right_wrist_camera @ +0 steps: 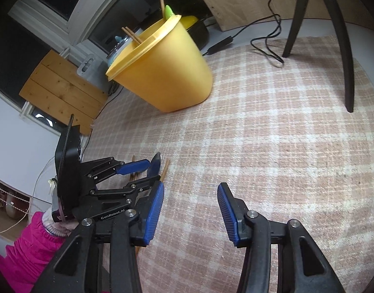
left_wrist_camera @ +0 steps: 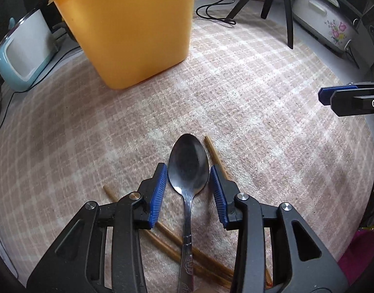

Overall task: Organize utensils
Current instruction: 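Grasp the metal spoon with the left tool while the right tool grasps a chopstick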

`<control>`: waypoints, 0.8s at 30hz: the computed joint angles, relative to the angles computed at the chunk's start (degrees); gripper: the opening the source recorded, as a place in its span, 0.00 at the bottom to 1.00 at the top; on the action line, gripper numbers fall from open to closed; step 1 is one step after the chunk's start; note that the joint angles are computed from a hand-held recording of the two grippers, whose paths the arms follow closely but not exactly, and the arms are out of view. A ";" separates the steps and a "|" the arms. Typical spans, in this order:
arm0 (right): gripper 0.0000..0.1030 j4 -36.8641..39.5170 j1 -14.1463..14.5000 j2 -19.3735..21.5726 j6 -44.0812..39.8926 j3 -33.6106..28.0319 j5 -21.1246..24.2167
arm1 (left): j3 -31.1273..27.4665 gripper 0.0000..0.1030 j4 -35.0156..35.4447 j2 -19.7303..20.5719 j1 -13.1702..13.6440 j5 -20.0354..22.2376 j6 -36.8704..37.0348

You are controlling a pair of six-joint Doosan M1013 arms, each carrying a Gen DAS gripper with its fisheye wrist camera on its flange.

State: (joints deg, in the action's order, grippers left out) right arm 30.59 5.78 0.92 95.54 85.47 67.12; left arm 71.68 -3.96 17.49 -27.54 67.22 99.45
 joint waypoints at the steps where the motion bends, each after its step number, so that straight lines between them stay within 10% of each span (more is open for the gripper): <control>1: 0.47 -0.07 -0.01 -0.06 0.22 0.06 -0.09 | -0.11 0.36 -0.08 0.12 -0.04 0.03 0.08; 24: 0.36 -1.49 3.63 4.66 0.20 -4.38 4.29 | 2.36 0.34 1.37 -2.31 2.51 -3.36 -6.49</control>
